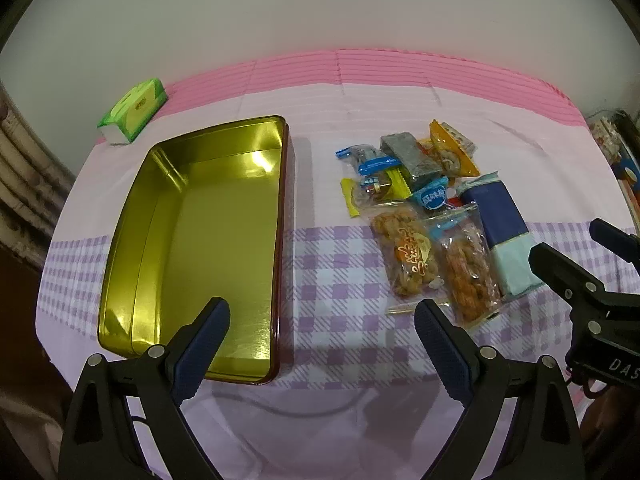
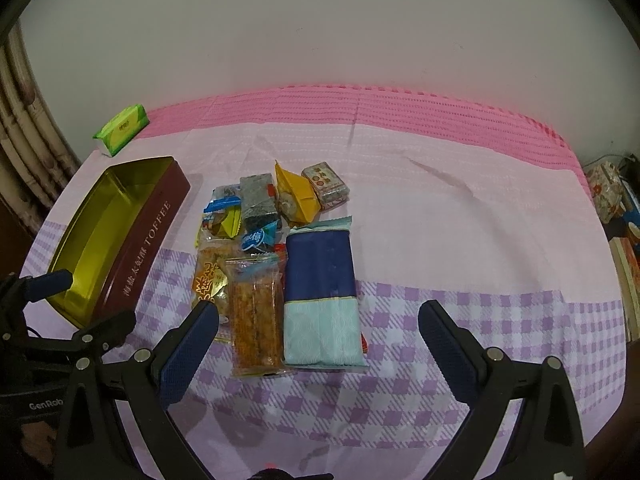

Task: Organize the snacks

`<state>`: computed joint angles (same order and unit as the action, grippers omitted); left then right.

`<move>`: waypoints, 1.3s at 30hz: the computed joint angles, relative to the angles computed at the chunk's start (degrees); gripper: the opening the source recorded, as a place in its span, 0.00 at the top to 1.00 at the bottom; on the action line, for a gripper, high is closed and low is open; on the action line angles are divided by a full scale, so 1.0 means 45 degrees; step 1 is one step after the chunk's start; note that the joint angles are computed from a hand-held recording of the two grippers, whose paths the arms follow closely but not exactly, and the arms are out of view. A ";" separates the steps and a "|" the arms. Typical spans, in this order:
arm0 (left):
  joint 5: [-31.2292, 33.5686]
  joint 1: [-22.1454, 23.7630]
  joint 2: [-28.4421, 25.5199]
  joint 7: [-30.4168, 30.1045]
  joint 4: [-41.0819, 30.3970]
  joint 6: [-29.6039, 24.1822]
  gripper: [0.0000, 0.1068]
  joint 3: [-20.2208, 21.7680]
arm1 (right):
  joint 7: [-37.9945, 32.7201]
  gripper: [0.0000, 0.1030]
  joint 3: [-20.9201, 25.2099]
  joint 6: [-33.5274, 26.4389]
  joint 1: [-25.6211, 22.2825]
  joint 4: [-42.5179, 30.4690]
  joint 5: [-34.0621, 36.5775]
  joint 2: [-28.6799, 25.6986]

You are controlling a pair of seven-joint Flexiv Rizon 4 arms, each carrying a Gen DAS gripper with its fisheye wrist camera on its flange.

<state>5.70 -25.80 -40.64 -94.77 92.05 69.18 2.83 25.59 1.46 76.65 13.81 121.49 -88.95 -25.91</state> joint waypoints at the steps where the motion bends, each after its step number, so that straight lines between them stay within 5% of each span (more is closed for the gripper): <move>1: -0.0066 0.0058 -0.0004 0.0012 0.0001 -0.0028 0.12 -0.0058 | -0.0051 0.03 0.0002 -0.0030 0.0014 -0.0010 0.0022 -0.0007; 39: -0.0018 0.0142 -0.0288 -0.0744 -0.0417 -0.0426 0.12 0.0113 | -0.1202 0.04 -0.0467 -0.0024 0.0712 -0.0204 0.1253 -0.0348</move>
<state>5.62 -25.16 -41.94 -98.11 90.17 67.26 3.34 20.18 -0.64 76.54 17.01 120.57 -83.31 -27.47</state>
